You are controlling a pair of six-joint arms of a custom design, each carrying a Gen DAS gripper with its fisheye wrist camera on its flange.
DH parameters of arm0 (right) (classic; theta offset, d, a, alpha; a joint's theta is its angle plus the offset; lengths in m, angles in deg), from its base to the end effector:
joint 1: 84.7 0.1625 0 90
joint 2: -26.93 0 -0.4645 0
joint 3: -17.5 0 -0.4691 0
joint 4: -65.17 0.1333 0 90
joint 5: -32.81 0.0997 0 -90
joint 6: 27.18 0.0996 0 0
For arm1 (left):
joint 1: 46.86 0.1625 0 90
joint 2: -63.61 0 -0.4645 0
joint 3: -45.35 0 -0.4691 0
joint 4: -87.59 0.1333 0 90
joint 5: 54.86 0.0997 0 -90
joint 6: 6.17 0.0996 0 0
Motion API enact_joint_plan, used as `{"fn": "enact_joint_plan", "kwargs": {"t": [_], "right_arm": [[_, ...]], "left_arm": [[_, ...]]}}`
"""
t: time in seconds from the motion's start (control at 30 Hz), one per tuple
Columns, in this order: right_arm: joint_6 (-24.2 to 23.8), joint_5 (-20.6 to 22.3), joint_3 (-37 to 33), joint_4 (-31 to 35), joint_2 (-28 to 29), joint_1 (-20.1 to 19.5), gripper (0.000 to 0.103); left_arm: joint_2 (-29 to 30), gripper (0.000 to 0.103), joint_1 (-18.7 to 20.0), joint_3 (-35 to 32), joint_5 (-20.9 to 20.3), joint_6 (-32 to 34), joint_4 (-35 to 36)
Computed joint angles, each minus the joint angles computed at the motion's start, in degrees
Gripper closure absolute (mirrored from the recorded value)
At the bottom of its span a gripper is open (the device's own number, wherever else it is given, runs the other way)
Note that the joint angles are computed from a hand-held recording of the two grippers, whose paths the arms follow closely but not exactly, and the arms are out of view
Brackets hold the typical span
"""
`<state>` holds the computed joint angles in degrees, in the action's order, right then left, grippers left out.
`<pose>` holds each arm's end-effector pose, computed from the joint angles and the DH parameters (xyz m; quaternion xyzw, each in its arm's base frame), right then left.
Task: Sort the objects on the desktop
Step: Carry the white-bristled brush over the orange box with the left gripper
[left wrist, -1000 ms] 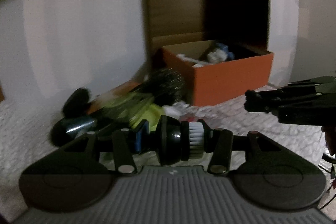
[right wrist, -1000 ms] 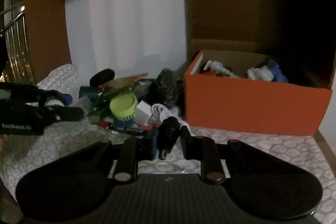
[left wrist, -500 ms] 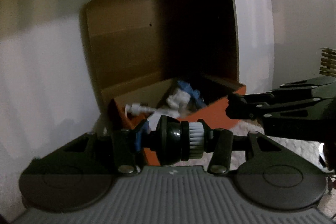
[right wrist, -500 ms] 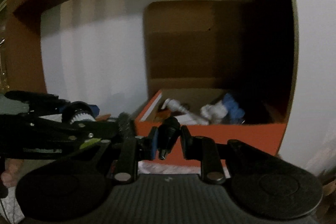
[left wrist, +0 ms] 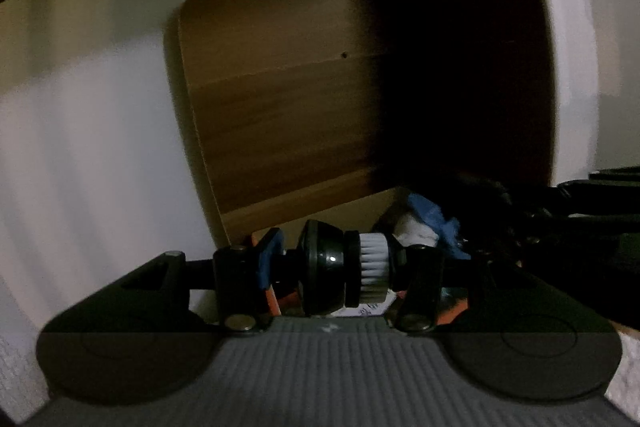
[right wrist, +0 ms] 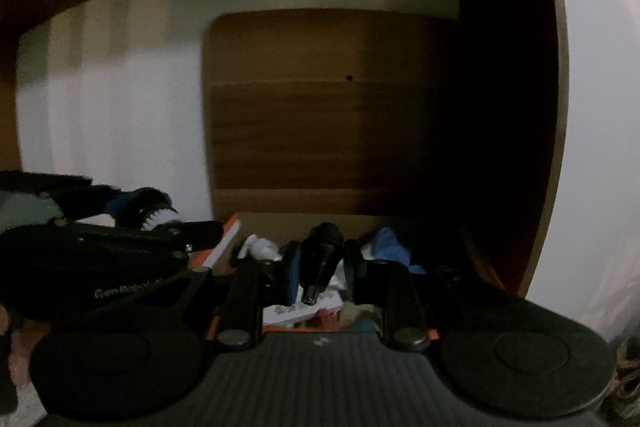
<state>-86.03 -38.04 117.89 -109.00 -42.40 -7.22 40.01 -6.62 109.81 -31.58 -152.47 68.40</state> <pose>0.0101 -0.7202 0.3783 0.4153 -0.7817 0.4449 0.1363 -0.4504 -0.6756 -0.0656 0.2295 0.7213 -0.5280 0.3850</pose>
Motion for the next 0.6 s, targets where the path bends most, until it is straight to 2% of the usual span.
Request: {"fn": "enact_joint_plan", "kwargs": {"t": [0.17,0.33,0.6], "right_arm": [[2.30,-3.91,-3.40,-2.10,3.77,1.75,0.083],[4.66,-6.91,-6.63,-2.99,7.27,2.65,0.083],[5.71,-10.00,-9.23,-3.82,10.17,2.91,0.083]], "left_arm": [[2.03,0.053,1.76,-3.21,-2.49,0.72,-4.60],[3.13,0.053,3.14,-4.67,-3.42,6.02,-11.41],[3.04,0.053,3.55,-4.78,-4.53,10.19,-15.17]]}}
